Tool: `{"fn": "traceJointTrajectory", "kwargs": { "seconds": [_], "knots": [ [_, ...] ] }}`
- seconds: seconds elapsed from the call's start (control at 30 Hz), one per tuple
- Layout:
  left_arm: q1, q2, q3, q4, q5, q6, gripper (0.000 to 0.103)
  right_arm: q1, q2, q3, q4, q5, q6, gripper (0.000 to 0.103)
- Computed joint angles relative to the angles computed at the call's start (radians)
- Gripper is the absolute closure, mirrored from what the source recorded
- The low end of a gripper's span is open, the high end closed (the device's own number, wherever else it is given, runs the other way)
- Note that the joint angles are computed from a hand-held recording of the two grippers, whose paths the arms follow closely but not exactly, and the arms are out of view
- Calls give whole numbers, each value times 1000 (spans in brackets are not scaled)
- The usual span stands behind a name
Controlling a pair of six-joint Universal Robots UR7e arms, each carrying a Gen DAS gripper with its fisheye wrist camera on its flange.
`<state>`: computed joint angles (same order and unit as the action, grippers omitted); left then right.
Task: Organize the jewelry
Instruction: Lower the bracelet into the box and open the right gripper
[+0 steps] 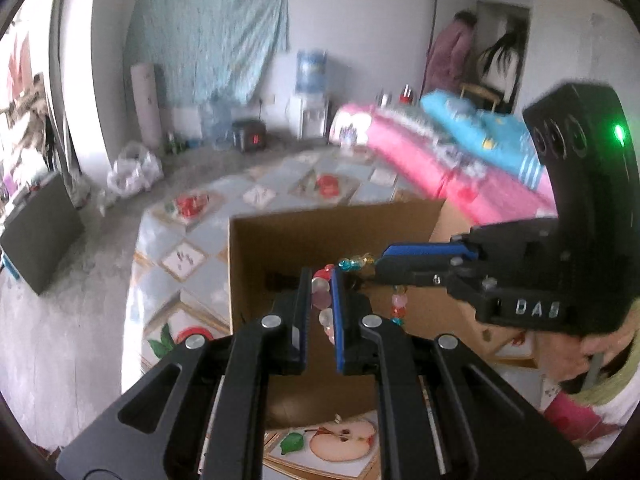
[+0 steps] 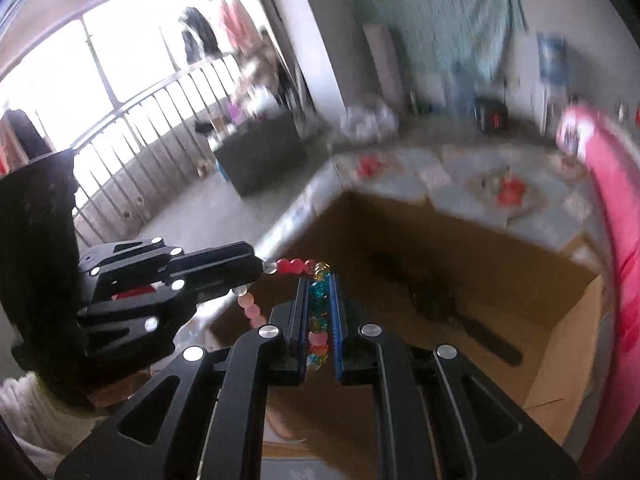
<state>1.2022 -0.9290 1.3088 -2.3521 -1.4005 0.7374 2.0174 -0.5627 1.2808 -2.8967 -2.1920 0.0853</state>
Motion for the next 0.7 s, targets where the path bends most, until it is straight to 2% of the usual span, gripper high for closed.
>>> {"fn": "traceJointTrajectory", "kwargs": {
  "seconds": [0.23,0.33,0.47,0.7],
  "knots": [
    [14,114,-117,145,141,-26,94,-104,42,-152,385,135,182,93],
    [14,140,-134,134,187,-22,94,-128,78,-224,491,155,244,92],
    [13,144,-126,85,192,-12,94,-132,94,-239,470,128,244,92],
    [19,91,-55,-39,116,2,94,-104,40,-129,290,40,167,92]
  ]
}}
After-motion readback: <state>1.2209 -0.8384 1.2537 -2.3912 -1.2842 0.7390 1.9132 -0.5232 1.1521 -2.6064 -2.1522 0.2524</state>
